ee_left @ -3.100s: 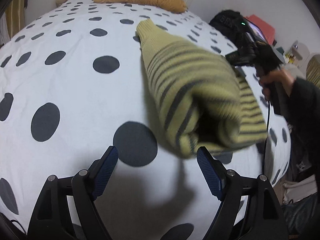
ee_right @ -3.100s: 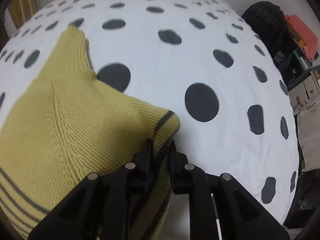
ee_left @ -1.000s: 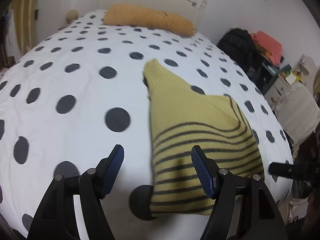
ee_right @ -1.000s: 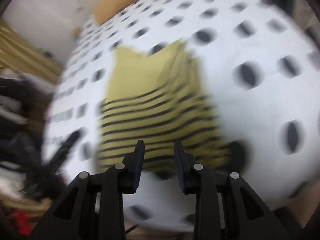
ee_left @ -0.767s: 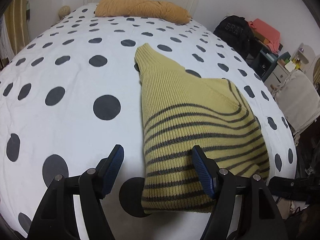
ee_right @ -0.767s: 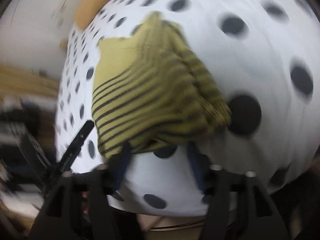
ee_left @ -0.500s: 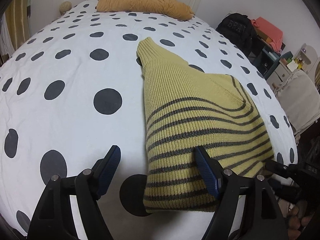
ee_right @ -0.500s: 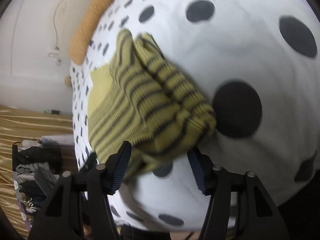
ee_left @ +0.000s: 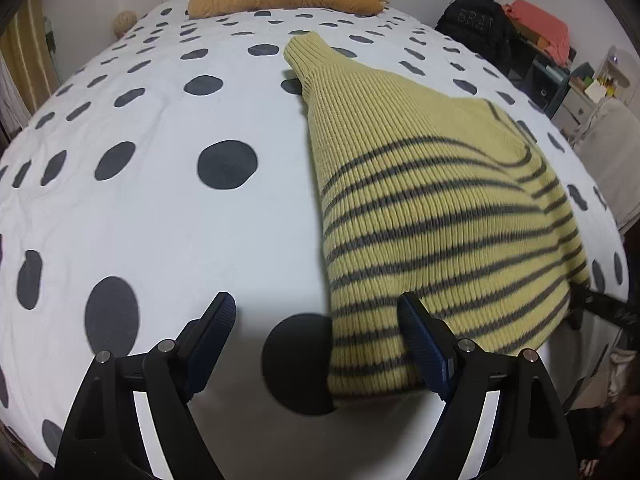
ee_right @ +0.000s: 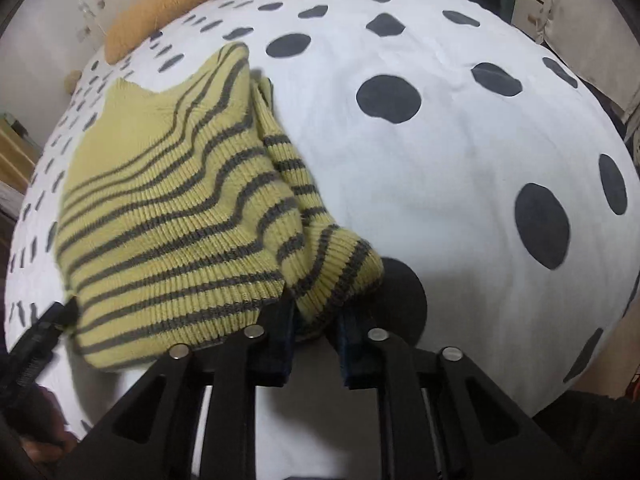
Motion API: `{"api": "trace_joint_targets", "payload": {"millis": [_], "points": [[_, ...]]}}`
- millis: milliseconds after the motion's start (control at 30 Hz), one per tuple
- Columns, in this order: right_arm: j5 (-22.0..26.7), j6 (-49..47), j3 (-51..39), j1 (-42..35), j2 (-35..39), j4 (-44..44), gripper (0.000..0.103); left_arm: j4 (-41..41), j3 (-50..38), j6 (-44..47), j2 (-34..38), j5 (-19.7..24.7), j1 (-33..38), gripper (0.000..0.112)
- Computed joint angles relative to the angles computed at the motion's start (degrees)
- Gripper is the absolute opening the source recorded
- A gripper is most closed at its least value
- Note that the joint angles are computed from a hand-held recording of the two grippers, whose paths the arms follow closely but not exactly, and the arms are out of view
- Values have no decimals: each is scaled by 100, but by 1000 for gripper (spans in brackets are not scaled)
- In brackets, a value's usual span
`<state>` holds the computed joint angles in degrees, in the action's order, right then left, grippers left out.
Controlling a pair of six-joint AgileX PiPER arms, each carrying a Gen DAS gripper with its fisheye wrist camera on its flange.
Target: Fold large clothes
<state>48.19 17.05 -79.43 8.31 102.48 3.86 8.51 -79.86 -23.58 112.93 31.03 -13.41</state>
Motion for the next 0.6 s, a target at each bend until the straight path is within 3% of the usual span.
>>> {"api": "trace_joint_targets", "payload": {"millis": [33,67,133,233,300,433,533,600], "points": [[214,-17,-2,-78,-123,92,43,-16,87,10,-85,-1,21,84],[406,-44,-64,-145,-169,233,45,-101,149,56,-198,32,67,83],[639,-200,12,-331,-487,453,45,-310,232,101,-527,-31,174,80],[343,-673,-136,-361,-777,937,45,-1111,-173,792,-746,-275,260,80],[78,-1323,-449,-365,-596,1780,39,-1817,-706,1484,-595,-202,270,71],[-147,-1783,-905,-45,105,2309,14,-2266,-2178,1900,309,590,168,32],[-119,-1405,-871,258,612,1856,12,-2323,-3332,1847,1366,1659,155,18],[-198,-1493,-545,241,776,1915,4,-2175,-3260,1778,1617,1658,98,18]]}}
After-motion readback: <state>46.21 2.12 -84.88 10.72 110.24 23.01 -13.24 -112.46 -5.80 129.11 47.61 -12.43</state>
